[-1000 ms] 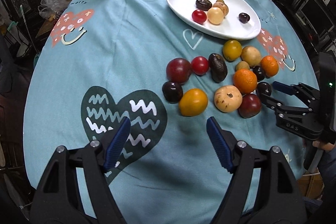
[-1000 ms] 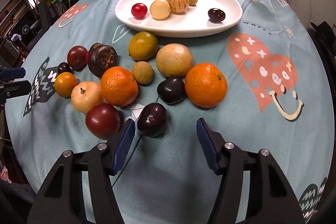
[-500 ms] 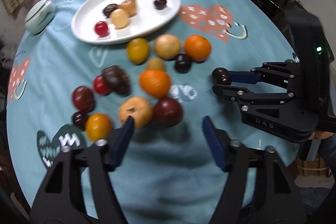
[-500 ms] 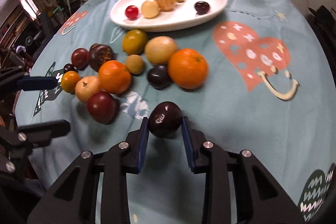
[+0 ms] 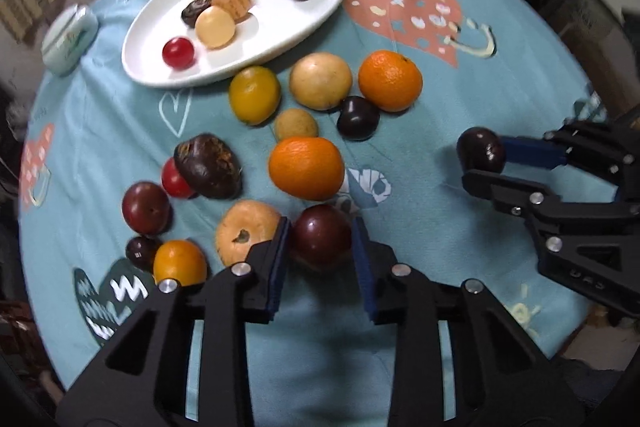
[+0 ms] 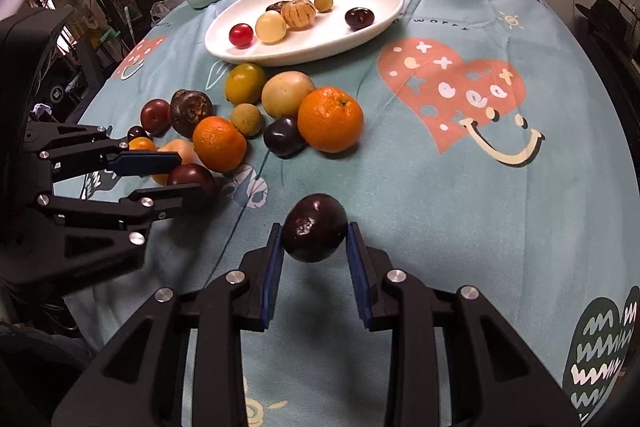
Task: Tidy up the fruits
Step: 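Grasp another dark plum with the right tool while the left grasps a dark red plum, then carry both plums over the white plate, lower them and open both tools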
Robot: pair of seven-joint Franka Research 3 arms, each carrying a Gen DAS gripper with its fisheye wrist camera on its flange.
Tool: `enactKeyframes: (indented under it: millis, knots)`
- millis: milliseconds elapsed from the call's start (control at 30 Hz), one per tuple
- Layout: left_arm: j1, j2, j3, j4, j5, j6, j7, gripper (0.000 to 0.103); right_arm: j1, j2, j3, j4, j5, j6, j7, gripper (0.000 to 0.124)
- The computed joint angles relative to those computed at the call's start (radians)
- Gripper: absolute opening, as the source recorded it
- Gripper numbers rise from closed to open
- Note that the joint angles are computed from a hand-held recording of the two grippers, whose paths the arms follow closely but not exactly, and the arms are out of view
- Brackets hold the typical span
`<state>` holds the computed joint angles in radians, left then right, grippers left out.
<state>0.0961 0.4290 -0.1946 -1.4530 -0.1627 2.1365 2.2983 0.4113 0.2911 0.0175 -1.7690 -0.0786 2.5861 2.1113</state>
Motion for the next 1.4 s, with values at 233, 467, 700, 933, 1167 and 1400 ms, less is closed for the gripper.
enactKeyframes:
  millis: [233, 467, 700, 933, 1167, 1400]
  knots:
    - [0.082, -0.024, -0.007, 0.02, -0.159, -0.06, 0.046, 0.03, 0.011, 0.009, -0.003, 0.029, -0.019, 0.012, 0.001, 0.032]
    - [0.104, -0.058, 0.003, 0.036, -0.228, -0.062, 0.049, 0.03, 0.02, 0.033, 0.004, 0.091, -0.013, 0.026, -0.02, 0.032]
    - [0.111, -0.04, -0.007, 0.129, -0.297, -0.027, 0.087, 0.024, 0.036, 0.061, 0.002, 0.176, 0.001, 0.053, -0.057, 0.032]
    - [0.106, -0.003, -0.002, 0.165, -0.243, 0.05, 0.111, 0.058, 0.05, 0.066, -0.022, 0.202, -0.022, 0.031, -0.028, 0.032]
    - [0.091, -0.072, -0.011, -0.03, -0.168, -0.072, 0.257, 0.06, 0.04, 0.056, -0.016, 0.16, -0.012, 0.011, 0.013, 0.032]
    - [0.055, -0.194, -0.015, -0.217, -0.227, -0.151, 0.542, 0.077, 0.042, 0.003, -0.026, 0.075, -0.044, 0.015, 0.079, 0.032]
